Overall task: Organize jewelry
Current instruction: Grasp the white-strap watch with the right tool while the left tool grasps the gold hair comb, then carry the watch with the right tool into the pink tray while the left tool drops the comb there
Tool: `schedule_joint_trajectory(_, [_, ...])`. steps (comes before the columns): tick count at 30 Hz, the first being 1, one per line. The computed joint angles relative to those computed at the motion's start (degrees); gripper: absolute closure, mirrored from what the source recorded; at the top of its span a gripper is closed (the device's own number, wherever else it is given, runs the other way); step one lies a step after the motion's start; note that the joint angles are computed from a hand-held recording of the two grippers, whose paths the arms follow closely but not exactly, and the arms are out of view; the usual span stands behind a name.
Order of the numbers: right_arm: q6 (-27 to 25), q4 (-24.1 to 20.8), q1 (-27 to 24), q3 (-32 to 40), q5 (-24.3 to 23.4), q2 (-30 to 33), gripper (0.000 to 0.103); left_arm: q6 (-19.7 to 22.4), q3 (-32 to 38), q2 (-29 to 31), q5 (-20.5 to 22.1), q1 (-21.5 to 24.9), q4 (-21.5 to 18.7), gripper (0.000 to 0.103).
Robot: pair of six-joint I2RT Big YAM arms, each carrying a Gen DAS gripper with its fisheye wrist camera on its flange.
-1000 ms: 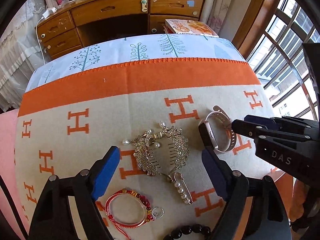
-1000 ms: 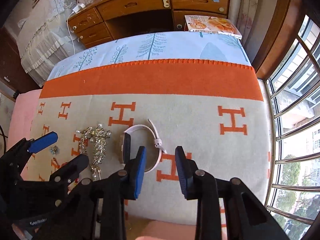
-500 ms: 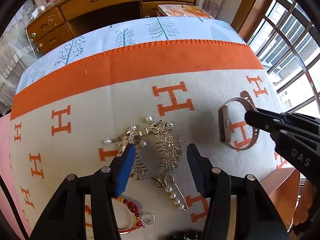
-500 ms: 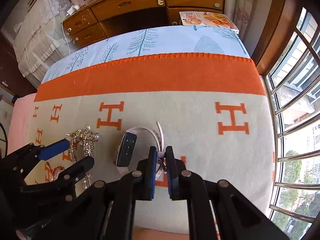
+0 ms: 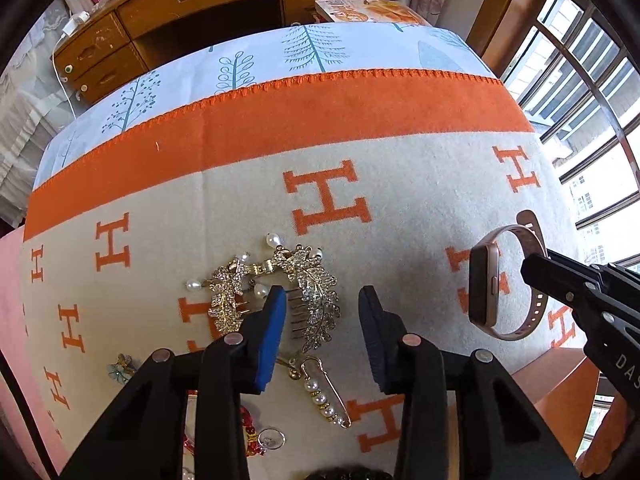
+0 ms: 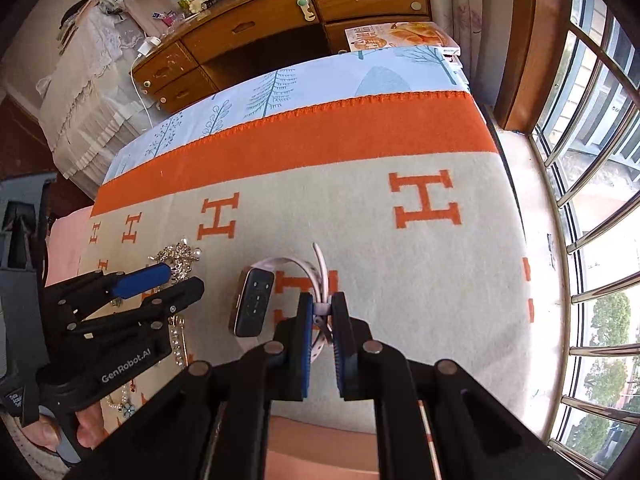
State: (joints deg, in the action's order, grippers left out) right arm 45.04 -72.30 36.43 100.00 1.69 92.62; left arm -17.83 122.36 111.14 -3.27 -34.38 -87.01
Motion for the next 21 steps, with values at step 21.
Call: schedule_joint_trajectory(21, [4.33,6.56,3.02,-9.33,1.34,-11.85,0.094,-1.16,-4.96,-7.97,-0.56,-1.11,3.58,0.079])
